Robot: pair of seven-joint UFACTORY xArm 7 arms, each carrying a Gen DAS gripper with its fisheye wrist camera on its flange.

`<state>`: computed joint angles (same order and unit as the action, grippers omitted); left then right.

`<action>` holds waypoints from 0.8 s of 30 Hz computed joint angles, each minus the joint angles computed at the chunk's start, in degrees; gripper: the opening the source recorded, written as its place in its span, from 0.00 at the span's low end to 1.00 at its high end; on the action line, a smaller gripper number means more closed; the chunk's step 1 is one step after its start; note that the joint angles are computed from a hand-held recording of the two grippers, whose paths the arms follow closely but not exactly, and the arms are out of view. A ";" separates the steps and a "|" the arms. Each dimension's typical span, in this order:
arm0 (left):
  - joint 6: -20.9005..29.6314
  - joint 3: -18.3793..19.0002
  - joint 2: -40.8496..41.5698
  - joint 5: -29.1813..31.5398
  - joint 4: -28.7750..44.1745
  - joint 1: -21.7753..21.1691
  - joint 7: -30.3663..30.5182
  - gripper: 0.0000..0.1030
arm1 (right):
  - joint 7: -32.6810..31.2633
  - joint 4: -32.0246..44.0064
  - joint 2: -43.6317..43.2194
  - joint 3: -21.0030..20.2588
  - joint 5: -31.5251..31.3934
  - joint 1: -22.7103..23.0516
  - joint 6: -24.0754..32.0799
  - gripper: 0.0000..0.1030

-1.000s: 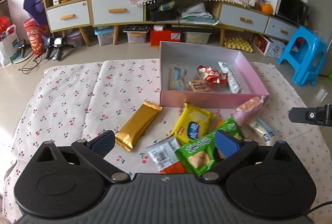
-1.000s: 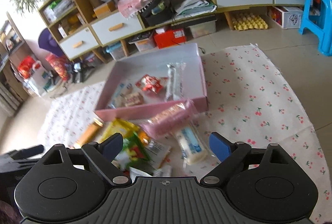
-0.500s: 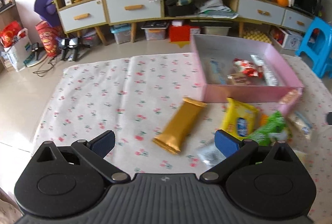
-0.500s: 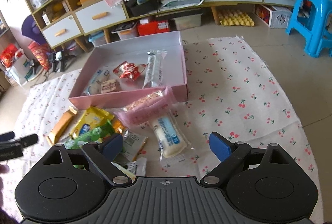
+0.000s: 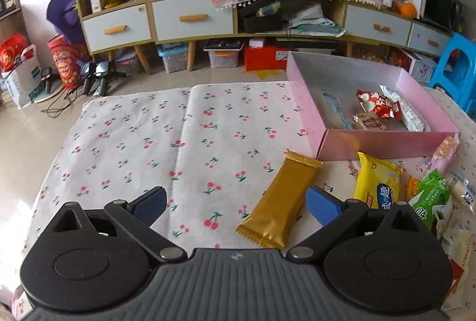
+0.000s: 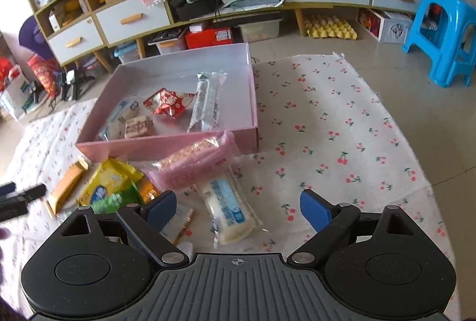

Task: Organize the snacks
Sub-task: 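Withdraw both tools from the box toward the remaining snacks, then grasp golden wafer bar with left tool while right tool grasps pink pack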

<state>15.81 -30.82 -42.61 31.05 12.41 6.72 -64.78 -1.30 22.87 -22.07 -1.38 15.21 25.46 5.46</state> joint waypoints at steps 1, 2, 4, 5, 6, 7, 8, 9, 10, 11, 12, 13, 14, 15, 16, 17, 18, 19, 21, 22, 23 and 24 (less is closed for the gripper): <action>-0.94 -0.12 1.01 0.30 0.19 0.60 0.01 0.92 | -0.35 0.45 0.49 -1.56 1.59 1.92 -0.09 0.89; -1.43 -0.08 1.94 0.16 0.43 0.86 -0.09 0.87 | -1.39 0.91 0.88 -3.88 3.87 4.61 -0.04 0.89; -2.22 0.02 3.63 -0.28 0.96 1.37 -0.58 0.82 | -6.29 2.49 1.68 -11.94 12.60 13.82 0.65 0.89; -2.99 -0.09 4.18 -0.15 1.06 1.82 -0.75 0.80 | -8.90 3.37 1.95 -15.51 17.36 17.94 1.21 0.89; -3.68 -0.31 4.62 0.05 1.16 2.22 -0.76 0.79 | -11.82 4.37 2.28 -19.14 22.40 21.96 1.83 0.89; -4.21 -0.61 5.10 0.33 1.31 2.77 -0.62 0.79 | -14.75 5.45 2.60 -22.49 27.60 25.65 2.54 0.89; -4.35 -0.92 5.46 0.46 1.43 3.14 -0.52 0.76 | -17.31 6.41 2.91 -24.84 32.00 28.20 3.30 0.89; -4.39 -1.16 5.91 0.58 1.60 3.48 -0.38 0.74 | -19.79 7.43 3.38 -26.81 36.23 30.22 4.34 0.89; -4.60 -1.24 6.54 0.70 1.78 3.87 -0.24 0.72 | -22.29 8.51 4.03 -28.55 40.51 31.97 5.49 0.88; -4.73 -1.05 6.96 0.57 1.73 3.86 -0.16 0.70 | -23.89 9.30 4.63 -29.27 43.44 32.66 6.43 0.88; -5.21 -0.90 7.48 0.53 1.67 4.06 -0.15 0.70 | -25.27 10.09 5.41 -29.74 46.16 33.15 7.32 0.87; -6.17 -0.48 7.81 0.42 1.36 4.07 -0.03 0.70 | -26.28 10.78 6.24 -29.88 48.31 33.28 8.11 0.85; -6.66 -0.14 7.94 0.14 1.11 3.98 0.21 0.70 | -26.68 11.30 7.02 -29.63 49.73 33.06 8.78 0.84; -6.93 -0.06 7.92 -0.11 0.94 4.02 0.41 0.70 | -27.05 11.90 7.99 -29.38 51.07 32.77 9.41 0.83; -7.35 -0.23 7.92 -0.27 0.89 4.32 0.52 0.69 | -27.44 12.40 8.94 -29.16 52.43 32.39 10.04 0.80; -7.70 -0.18 7.88 -0.50 0.75 4.35 0.84 0.68 | -27.83 12.75 9.68 -28.93 53.61 31.90 10.70 0.76; -7.99 0.06 7.95 -0.80 0.63 4.23 1.37 0.66 | -28.41 13.22 10.60 -28.82 55.29 31.47 11.55 0.74; -8.32 0.21 8.10 -1.10 0.54 4.15 1.90 0.65 | -28.95 13.49 11.18 -28.72 56.72 30.87 12.44 0.70; -8.69 0.59 8.21 -1.85 0.30 3.74 3.10 0.63 | -30.66 14.20 12.72 -28.54 60.74 29.80 14.27 0.65; -8.58 0.38 8.37 -2.06 0.45 3.84 3.64 0.62 | -31.51 14.47 13.44 -28.40 62.85 29.20 15.13 0.64; -8.42 0.17 8.22 -2.21 0.41 3.83 4.07 0.62 | -32.29 14.61 13.95 -28.12 64.60 28.53 15.74 0.63; -8.36 -0.01 8.30 -2.35 0.51 3.92 4.45 0.61 | -33.44 14.73 14.36 -27.76 66.65 27.92 16.16 0.63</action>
<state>7.45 -30.83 -34.31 28.70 12.92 10.64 -60.33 -34.74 37.60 -7.71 -29.13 81.86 53.38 21.62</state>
